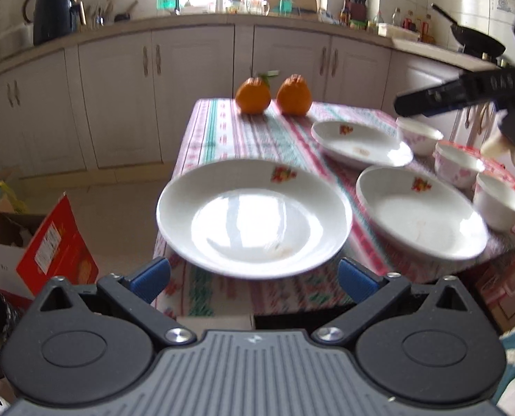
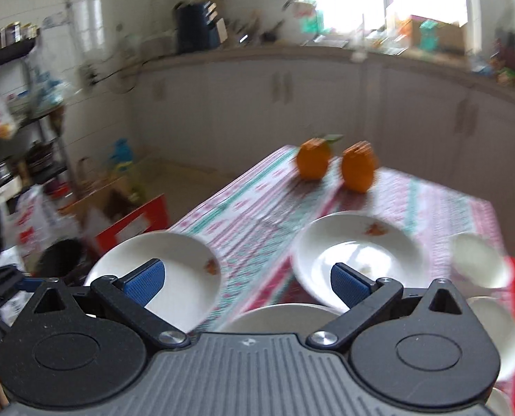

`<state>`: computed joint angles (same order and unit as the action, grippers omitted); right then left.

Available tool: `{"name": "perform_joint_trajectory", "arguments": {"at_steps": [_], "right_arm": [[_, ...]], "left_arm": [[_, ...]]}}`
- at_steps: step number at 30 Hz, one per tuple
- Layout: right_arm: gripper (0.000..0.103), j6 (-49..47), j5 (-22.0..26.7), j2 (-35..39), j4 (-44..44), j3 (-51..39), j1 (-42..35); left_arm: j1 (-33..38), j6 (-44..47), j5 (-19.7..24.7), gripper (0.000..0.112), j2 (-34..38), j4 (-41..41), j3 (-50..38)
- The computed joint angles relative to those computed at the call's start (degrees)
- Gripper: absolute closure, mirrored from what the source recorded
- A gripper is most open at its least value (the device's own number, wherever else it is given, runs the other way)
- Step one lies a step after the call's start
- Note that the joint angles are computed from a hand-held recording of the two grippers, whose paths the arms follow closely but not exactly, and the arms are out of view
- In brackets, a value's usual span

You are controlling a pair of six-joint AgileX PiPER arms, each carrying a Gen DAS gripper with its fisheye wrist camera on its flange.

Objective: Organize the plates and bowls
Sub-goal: 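Grasp a white plate rim with the left gripper while the right gripper grasps another plate rim, then lift the held plates off the table with both grippers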

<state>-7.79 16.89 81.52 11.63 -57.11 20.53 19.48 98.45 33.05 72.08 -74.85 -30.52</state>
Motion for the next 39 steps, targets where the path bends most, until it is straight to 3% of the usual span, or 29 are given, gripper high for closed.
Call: {"name": "perform_joint_trajectory", "arguments": {"at_steps": [2, 8, 15, 17, 19, 25, 31, 39], "right_arm": [[0.0, -7.1, 2.3, 4.1, 6.3, -3.4, -0.3], [0.0, -10.2, 8.8, 15.3, 6.1, -13.9, 1.2], [0.0, -18.5, 19.8, 26.9, 13.3, -28.0, -0.6], [0.005, -20.6, 24.3, 31.0, 15.6, -33.5, -1.5], [0.015, -19.5, 28.2, 35.2, 14.9, -39.3, -1.7], [0.029, -17.6, 37.5, 45.3, 16.1, -53.3, -3.3], [0.04, -18.2, 42.1, 50.2, 19.2, -59.9, -4.2], [0.041, -18.5, 45.7, 53.0, 22.0, -64.4, -5.4]], "left_arm": [[0.6, 1.9, -0.2, 0.01, 2.6, -0.4, -0.6], [-0.3, 9.1, -0.8, 0.01, 9.2, -3.6, -3.3], [1.0, 10.3, 3.0, 0.01, 14.9, -1.4, -7.6], [1.1, 10.9, 3.6, 0.01, 15.6, -0.9, -8.2], [1.7, 11.2, 5.0, 0.01, 16.1, 0.1, -8.8], [2.6, 9.9, 7.5, 0.01, 17.0, 3.6, -10.6], [2.8, 9.5, 8.7, 0.011, 17.7, 5.2, -11.9], [2.8, 8.3, 10.1, 0.014, 19.0, 7.7, -14.1]]}}
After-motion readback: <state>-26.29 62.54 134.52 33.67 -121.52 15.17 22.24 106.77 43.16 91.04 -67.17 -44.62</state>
